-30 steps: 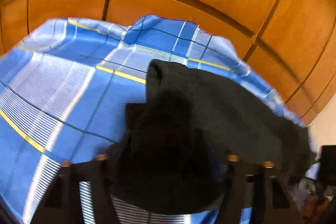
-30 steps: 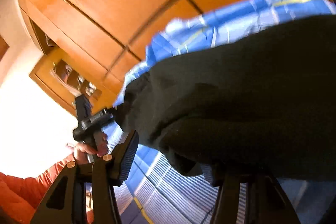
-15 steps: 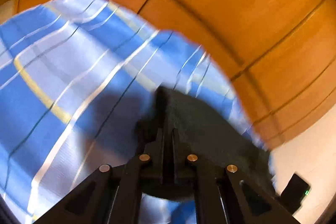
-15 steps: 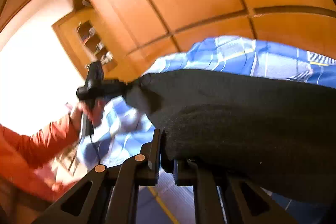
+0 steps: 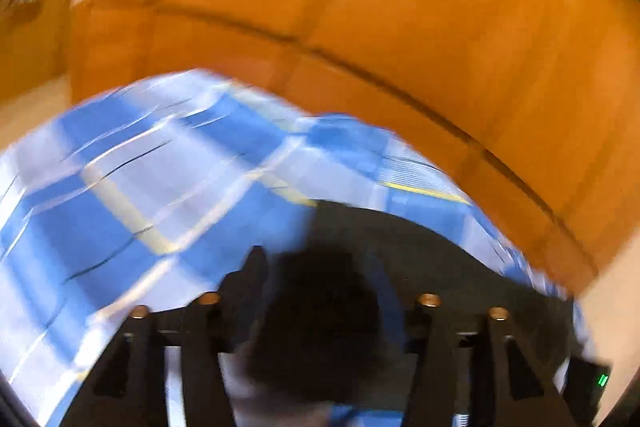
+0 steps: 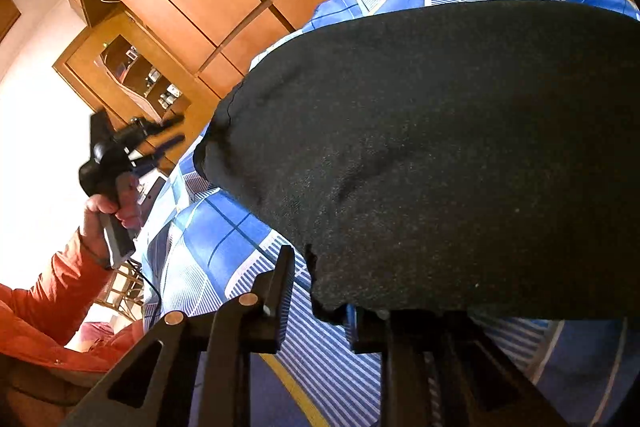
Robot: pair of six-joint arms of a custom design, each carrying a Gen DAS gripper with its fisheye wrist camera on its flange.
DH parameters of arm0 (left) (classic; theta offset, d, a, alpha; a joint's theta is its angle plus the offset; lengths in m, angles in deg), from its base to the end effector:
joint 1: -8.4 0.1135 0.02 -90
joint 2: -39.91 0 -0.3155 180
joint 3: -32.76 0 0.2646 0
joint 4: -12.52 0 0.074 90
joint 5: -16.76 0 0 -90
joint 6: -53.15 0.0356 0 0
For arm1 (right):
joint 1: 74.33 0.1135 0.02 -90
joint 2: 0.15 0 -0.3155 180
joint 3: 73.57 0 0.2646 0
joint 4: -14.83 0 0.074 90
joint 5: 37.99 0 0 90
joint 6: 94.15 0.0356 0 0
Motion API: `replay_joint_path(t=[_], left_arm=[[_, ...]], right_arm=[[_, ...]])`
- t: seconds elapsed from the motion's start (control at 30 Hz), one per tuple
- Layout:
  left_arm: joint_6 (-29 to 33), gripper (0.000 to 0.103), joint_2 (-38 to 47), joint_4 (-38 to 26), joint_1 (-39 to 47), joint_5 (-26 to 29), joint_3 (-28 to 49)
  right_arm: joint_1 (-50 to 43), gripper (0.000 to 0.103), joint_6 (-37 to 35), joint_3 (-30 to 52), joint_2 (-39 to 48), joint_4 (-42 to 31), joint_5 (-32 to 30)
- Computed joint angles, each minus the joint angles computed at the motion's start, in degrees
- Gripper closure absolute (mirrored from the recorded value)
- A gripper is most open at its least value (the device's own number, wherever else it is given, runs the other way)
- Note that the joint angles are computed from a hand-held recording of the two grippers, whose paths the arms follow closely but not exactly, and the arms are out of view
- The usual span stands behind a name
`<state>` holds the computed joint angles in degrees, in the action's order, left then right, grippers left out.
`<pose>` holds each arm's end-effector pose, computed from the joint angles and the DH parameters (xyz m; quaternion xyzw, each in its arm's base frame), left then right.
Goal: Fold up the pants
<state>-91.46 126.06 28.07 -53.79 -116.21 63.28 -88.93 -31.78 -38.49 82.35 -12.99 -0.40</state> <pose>0.1263 -0.1875 0.1455 -0.0985 0.8520 -0.1605 0.4886 0.1835 -0.0186 0.1389 -0.1573 0.8776 0.3670 0.2653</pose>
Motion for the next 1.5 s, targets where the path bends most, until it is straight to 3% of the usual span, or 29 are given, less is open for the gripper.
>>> replay_joint_path(t=[0.07, 0.13, 0.2, 0.27, 0.33, 0.43, 0.47, 0.53, 0.6, 0.67, 0.8, 0.83, 0.93, 0.97, 1.0, 1.07, 1.17, 1.23, 1.3, 1.4, 1.5], left_arm=[[7.86, 0.035, 8.00, 1.36, -0.31, 3.66, 7.82], [14.61, 0.035, 15.02, 1.77, 0.44, 7.50, 14.89], [19.88, 0.035, 20.38, -2.72, 1.98, 9.72, 22.14], [22.15, 0.035, 25.31, -9.25, 4.05, 8.31, 28.88], [21.15, 0.035, 27.17, -12.03, 6.89, 7.32, 30.80], [17.97, 0.034, 27.37, -11.26, 11.03, 8.18, 29.03], [17.51, 0.038, 26.43, -8.21, 12.00, 10.40, 26.73], [16.64, 0.045, 26.15, -10.76, 11.38, 6.91, 27.07], [16.58, 0.045, 26.62, -11.81, 10.60, 4.74, 27.18], [17.71, 0.045, 26.68, -10.59, 11.14, 5.50, 26.84], [17.78, 0.045, 27.21, -9.92, 10.83, 5.52, 26.21], [17.73, 0.045, 27.04, -9.77, 10.82, 5.87, 25.89], [17.74, 0.045, 26.78, -8.63, 11.12, 7.34, 25.17], [17.98, 0.044, 26.78, -8.11, 11.26, 7.73, 24.97], [18.07, 0.042, 26.72, -8.09, 11.17, 7.79, 24.99], [18.42, 0.041, 26.90, -8.22, 11.03, 7.64, 25.23], [18.56, 0.040, 27.21, -8.59, 10.87, 7.15, 25.68], [18.66, 0.040, 27.35, -8.68, 10.85, 6.99, 25.84], [18.71, 0.040, 27.45, -8.50, 10.86, 6.98, 25.81], [18.71, 0.040, 27.54, -8.56, 10.84, 6.83, 25.88], [18.80, 0.040, 27.79, -9.23, 10.70, 6.31, 26.35]], right_arm=[[2.28, 0.082, 3.81, -1.60, -3.61, 2.35, 2.74], [4.18, 0.073, 7.36, -3.35, -8.91, 2.94, 5.72], [2.22, 0.071, 6.15, -3.82, -13.04, -0.64, 6.95], [-4.43, 0.071, -1.14, -2.94, -16.70, -9.32, 6.30], [-14.09, 0.071, -10.32, -1.34, -19.60, -18.20, 5.12], [-30.83, 0.071, -23.61, 3.63, -17.35, -28.10, 0.22], [-33.78, 0.071, -22.44, 5.35, -16.45, -26.34, -0.38], [-31.87, 0.066, -11.50, 6.42, -15.78, -14.92, 3.58], [-24.94, 0.063, 0.98, 7.44, -11.85, 0.23, 13.52], [-18.84, 0.061, 7.13, 10.27, -4.02, 8.99, 23.68], [-15.09, 0.062, 9.52, 19.07, 13.20, 12.80, 34.04], [-17.38, 0.062, 8.76, 19.20, 14.54, 16.04, 31.40], [-23.47, 0.062, 12.21, 22.83, 18.03, 17.69, 36.73], [-26.19, 0.063, 13.05, 24.01, 19.09, 17.53, 36.31], [-30.19, 0.072, 13.53, 25.97, 20.47, 16.49, 33.85], [-35.70, 0.074, 15.37, 27.84, 21.20, 16.63, 30.09], [-45.10, 0.066, 21.41, 32.64, 23.01, 15.26, 29.86], [-52.41, 0.066, 27.46, 38.97, 27.35, 11.60, 23.08], [-56.46, 0.066, 30.37, 46.03, 31.88, 6.12, 20.34], [-59.82, 0.063, 33.05, 58.85, 40.61, -3.61, 16.40], [-60.50, 0.061, 36.43, 64.48, 45.69, -7.80, 10.74]])
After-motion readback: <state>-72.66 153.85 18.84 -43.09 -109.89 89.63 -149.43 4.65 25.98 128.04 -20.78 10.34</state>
